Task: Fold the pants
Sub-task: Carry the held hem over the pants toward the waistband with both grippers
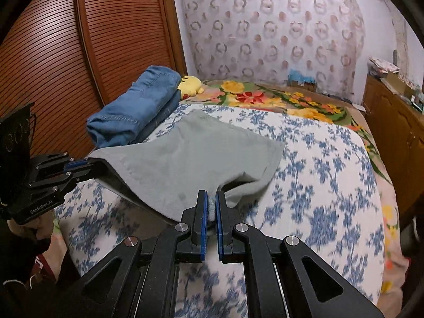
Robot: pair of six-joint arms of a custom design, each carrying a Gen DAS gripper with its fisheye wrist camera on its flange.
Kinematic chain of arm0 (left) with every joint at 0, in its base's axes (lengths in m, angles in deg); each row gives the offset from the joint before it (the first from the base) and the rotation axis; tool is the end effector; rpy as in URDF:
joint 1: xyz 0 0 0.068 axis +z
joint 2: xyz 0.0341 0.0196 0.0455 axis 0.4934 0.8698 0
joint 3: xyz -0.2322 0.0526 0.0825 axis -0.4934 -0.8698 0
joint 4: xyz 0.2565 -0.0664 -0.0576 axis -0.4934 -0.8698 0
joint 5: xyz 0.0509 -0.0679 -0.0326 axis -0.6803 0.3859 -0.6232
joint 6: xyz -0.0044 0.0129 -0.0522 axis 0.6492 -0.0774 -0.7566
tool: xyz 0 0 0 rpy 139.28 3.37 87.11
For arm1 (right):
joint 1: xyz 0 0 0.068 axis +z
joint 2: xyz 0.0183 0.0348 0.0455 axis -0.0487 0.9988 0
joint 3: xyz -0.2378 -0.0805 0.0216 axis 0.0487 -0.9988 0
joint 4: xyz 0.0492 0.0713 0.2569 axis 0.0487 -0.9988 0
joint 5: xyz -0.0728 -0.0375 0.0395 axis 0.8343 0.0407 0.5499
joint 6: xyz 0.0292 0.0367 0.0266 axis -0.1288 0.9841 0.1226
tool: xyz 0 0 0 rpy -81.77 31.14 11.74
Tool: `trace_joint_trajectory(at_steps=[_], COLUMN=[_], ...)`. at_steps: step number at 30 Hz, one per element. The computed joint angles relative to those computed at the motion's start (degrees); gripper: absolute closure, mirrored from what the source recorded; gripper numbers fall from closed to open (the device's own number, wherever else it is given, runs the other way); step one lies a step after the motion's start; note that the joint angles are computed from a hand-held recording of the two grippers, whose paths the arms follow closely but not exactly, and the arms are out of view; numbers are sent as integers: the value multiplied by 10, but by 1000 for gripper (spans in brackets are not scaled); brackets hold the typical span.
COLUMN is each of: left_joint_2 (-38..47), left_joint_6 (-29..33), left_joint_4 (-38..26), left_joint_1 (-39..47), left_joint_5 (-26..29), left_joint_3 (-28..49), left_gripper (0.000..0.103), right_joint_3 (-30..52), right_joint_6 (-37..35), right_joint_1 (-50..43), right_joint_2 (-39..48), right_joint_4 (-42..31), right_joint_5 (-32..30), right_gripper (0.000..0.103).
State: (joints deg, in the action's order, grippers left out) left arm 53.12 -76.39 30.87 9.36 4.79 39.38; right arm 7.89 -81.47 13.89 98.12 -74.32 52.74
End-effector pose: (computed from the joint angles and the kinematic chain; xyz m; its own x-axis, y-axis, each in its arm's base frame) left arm 0.2594 -0.0890 0.1671 -0.5555 0.0372 -0.8307 0.1205 0.9921 -0.0361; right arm 0.3891 0.1345 0.2266 -0.4358 -0.3891 -0.8116 -0.7529 0.6516 0.0919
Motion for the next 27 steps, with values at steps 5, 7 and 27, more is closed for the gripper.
trace_joint_trajectory(at_steps=[5, 7, 27], left_joint_2=[-14, -18, 62], left_joint_6=[-21, -26, -63], left_joint_4=[2, 5, 35], left_joint_1=[-19, -23, -35], left_joint_5=[-9, -10, -11], left_joint_3=[-36, -51, -68], left_gripper=[95, 95, 95], right_joint_3=[-61, -84, -172], right_joint_6=[-5, -7, 21], right_joint_1=[0, 2, 25], right_joint_2=[-32, -44, -56], right_joint_4=[20, 28, 68], right_joint_5=[1, 5, 81], right_gripper=[97, 97, 84])
